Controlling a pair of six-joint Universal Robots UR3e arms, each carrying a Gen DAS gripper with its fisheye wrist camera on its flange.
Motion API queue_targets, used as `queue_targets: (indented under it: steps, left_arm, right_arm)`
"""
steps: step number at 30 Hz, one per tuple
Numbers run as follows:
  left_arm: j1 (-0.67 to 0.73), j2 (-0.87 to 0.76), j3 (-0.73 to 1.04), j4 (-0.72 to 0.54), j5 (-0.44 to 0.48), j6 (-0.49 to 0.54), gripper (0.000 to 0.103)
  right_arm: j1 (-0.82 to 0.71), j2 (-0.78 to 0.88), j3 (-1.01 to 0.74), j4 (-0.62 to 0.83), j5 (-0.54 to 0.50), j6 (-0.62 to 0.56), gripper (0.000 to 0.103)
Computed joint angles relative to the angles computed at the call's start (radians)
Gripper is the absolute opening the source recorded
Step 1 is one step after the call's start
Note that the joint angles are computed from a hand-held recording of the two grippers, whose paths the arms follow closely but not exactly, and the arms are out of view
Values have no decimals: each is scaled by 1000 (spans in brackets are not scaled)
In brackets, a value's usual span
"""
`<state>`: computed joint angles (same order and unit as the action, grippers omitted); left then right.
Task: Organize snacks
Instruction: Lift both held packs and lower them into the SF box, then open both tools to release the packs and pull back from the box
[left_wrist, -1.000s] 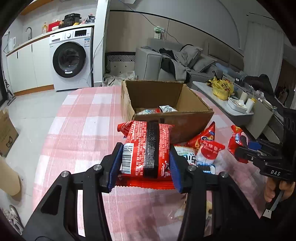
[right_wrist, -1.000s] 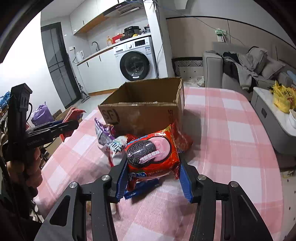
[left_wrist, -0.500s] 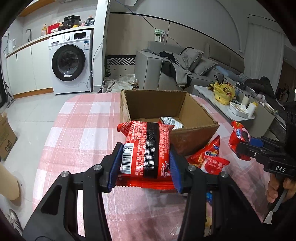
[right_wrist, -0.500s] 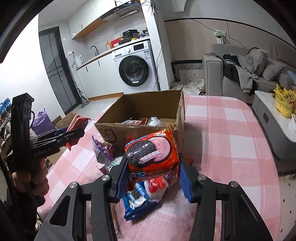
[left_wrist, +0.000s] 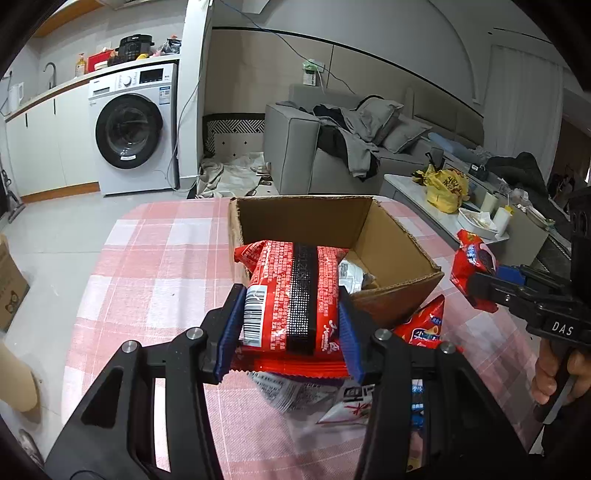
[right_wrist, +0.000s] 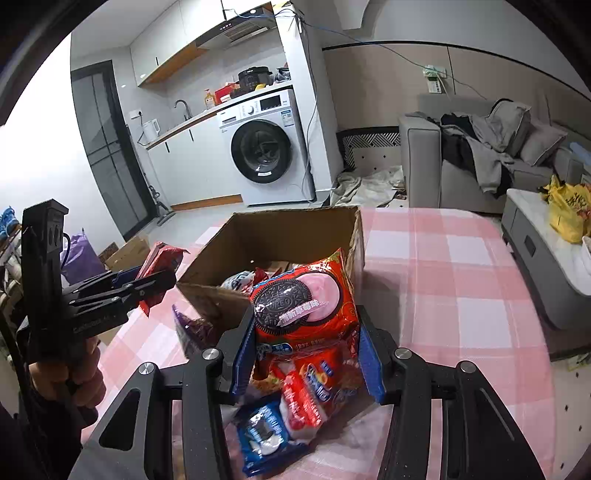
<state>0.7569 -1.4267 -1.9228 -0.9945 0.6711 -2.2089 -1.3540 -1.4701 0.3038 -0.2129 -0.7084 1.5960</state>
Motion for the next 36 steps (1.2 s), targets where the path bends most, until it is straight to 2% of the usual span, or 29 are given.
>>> queue_targets:
  steps: [8, 12, 17, 20, 28, 33, 36]
  left_arm:
    - [-97, -116, 84, 138, 33, -131, 44]
    - [-145, -179, 131, 204, 52, -194, 44]
    - [-202, -264, 198, 260, 84, -248, 44]
    - [-231, -311, 226, 318, 106, -279, 44]
    - [-304, -429, 320, 326, 187, -322, 44]
    - [-335, -458, 319, 393, 228, -350, 44]
    - [-345, -473, 338, 382, 245, -363, 44]
  right_arm:
    - [123, 9, 73, -186, 26, 157, 50]
    - [191, -22, 193, -327, 22, 232, 50]
    - [267, -75, 378, -577, 4, 373, 50]
    - [308, -77, 427, -685, -18, 454, 50]
    - [373, -66, 496, -828, -58, 548, 50]
    - [422, -69, 556, -951, -107, 618, 50]
    - [433, -83, 590, -1001, -117, 635, 51]
